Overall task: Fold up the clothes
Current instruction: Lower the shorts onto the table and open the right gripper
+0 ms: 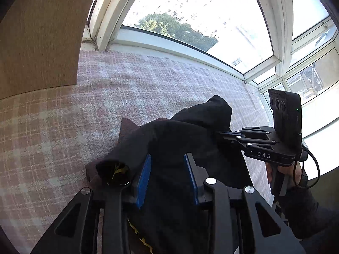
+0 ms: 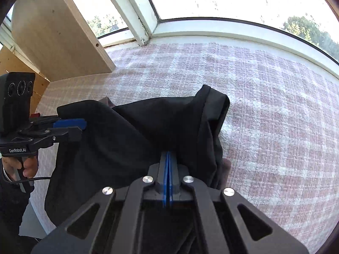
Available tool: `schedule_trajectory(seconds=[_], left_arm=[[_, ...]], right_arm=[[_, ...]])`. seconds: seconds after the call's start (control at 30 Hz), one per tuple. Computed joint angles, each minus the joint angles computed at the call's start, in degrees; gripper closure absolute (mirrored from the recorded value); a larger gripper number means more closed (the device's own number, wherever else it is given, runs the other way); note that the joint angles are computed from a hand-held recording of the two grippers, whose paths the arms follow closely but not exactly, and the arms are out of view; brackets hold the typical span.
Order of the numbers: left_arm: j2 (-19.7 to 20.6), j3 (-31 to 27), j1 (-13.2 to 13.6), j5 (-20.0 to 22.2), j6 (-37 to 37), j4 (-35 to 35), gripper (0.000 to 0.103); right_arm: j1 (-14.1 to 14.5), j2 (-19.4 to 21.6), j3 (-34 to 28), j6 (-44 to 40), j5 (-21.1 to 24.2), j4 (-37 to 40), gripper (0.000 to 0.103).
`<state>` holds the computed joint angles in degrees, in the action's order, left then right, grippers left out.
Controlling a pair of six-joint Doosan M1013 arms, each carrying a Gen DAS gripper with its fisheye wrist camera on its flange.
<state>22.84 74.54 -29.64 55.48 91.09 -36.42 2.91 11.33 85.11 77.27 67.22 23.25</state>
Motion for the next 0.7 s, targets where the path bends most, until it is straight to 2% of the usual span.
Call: schedule_trajectory(seconds=[0.1, 0.13, 0.2, 0.27, 0.3, 0.4, 0.43, 0.47, 0.5, 0.53, 0.6, 0.63, 0.7], left_arm=[[-0.3, -1.5, -0.6, 1.7, 0.9, 2.5, 0.073], [-0.8, -1.4, -0.6, 0.9, 1.3, 2.8, 0.071], [-2.2, -0.5, -0.4, -1.5, 2.4, 1.2, 0.059], [-2.6, -0.3, -0.1, -3.5, 3.4, -1.5, 0.055], [-2.3, -0.7, -0.2, -3.3, 3.0, -0.5, 0.054], [-1.2, -1.2, -0.6, -1.3, 0.1, 4.1, 0.054], [-1.3, -0.4, -0.4, -1.8, -0.1, 4.0, 0.055], [-1.4, 0.4, -0.2, -2.3, -0.3, 3.9, 0.065], [-1.6, 1.1, 0.0, -2.7, -0.5, 3.9, 0.068], [-1.7, 1.8, 0.2, -3.1, -0.8, 3.8, 0.068], [-2.6, 1.9, 0.2, -3.2, -2.8, 5.5, 0.067], [-3.2, 1.9, 0.0, -3.4, -3.6, 6.8, 0.064], [-4.6, 2.4, -0.4, -4.1, -2.6, 6.1, 0.055]], right_arm=[[-2.3, -0.7, 0.1, -1.6, 0.5, 4.8, 0.103], [-2.8, -1.2, 0.2, -2.8, -0.1, 8.1, 0.103], [-3.8, -2.1, -0.1, -4.6, -1.2, 11.9, 0.103], [-2.8, -0.9, -2.0, -4.2, -3.0, 10.9, 0.103], [-2.2, 0.4, -3.2, -3.2, -2.8, 10.0, 0.103], [-0.4, 3.8, -5.8, 1.5, -1.7, 1.9, 0.103], [-0.1, 3.9, -5.2, 3.4, -2.5, -2.9, 0.103], [0.0, 3.9, -4.7, 5.4, -3.8, -5.7, 0.103], [-0.1, 3.9, -4.1, 7.0, -4.9, -7.7, 0.103], [-0.9, 3.5, -3.5, 7.7, -4.8, -6.7, 0.099], [-2.5, 2.8, -2.2, 8.6, -4.8, -4.2, 0.099], [-3.2, 2.3, -1.6, 8.8, -5.0, -3.2, 0.099], [-2.8, -0.8, 0.1, 6.6, -7.6, -4.1, 0.099]])
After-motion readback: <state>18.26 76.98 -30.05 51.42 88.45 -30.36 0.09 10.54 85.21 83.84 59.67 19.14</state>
